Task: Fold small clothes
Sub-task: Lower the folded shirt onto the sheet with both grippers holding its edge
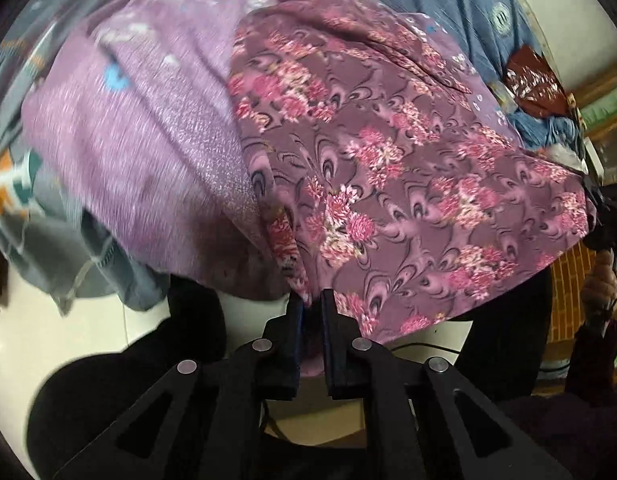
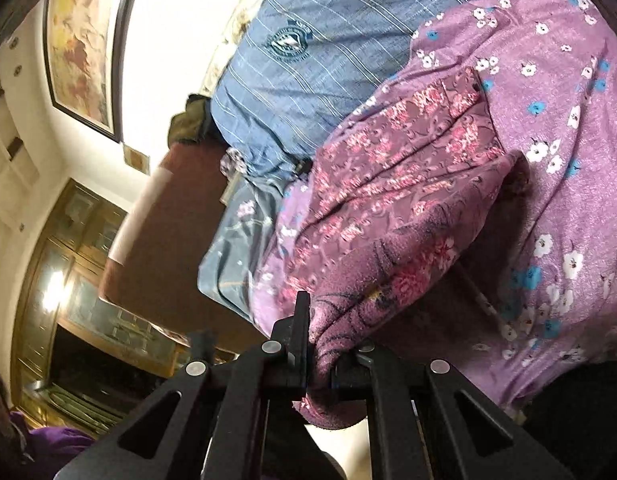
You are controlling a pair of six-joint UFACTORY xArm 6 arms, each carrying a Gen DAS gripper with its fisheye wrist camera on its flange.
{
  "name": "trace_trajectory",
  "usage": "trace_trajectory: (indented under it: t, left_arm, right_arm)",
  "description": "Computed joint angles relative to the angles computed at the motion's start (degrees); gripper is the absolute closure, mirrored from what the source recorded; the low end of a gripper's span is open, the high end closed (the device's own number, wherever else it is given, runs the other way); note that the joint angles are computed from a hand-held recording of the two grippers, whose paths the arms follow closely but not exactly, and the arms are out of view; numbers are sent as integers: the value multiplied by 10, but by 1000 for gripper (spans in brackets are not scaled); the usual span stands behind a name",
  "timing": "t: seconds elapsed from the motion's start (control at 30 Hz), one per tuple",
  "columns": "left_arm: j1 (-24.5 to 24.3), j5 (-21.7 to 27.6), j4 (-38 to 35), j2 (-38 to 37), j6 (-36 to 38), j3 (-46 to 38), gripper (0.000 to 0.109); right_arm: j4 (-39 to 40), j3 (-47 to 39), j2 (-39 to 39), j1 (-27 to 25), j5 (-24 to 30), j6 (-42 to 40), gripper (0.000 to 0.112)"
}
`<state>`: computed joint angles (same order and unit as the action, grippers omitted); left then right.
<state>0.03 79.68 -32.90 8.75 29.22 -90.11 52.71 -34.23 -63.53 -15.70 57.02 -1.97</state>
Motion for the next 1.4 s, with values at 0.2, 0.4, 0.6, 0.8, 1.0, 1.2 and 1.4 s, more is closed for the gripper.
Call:
trace_trajectory:
  t: [0.2,0.4,0.6,0.8,1.0,1.2,1.4]
  left_arm:
    - [5,-54,-26,-18,6,5,74]
    - [9,-120,-90,-17,-9,27,47]
    - [7,-145,-115,0,-54,84,48]
    - [5,-131,-200,-1,-25,123,52]
    - [1,-123,-217,-25,38,152,56]
    - [-22,-172,-154,-7,-45,161,53]
    - [-44,-195,-163,-3,-11,166,60]
  right_arm:
    - [-1,-15,9,8,-22,4,106]
    - [-10,-3,4,40,-47,25,106]
    - [-4,-14,-4,38,-55,19,106]
    - [-8,-20,7,51,-69,24,106]
    - [-17,-13,4,68,-86,35,106]
    - [-10,-19,6,51,-81,26,106]
    - [-10,-12,4,54,-84,26,106]
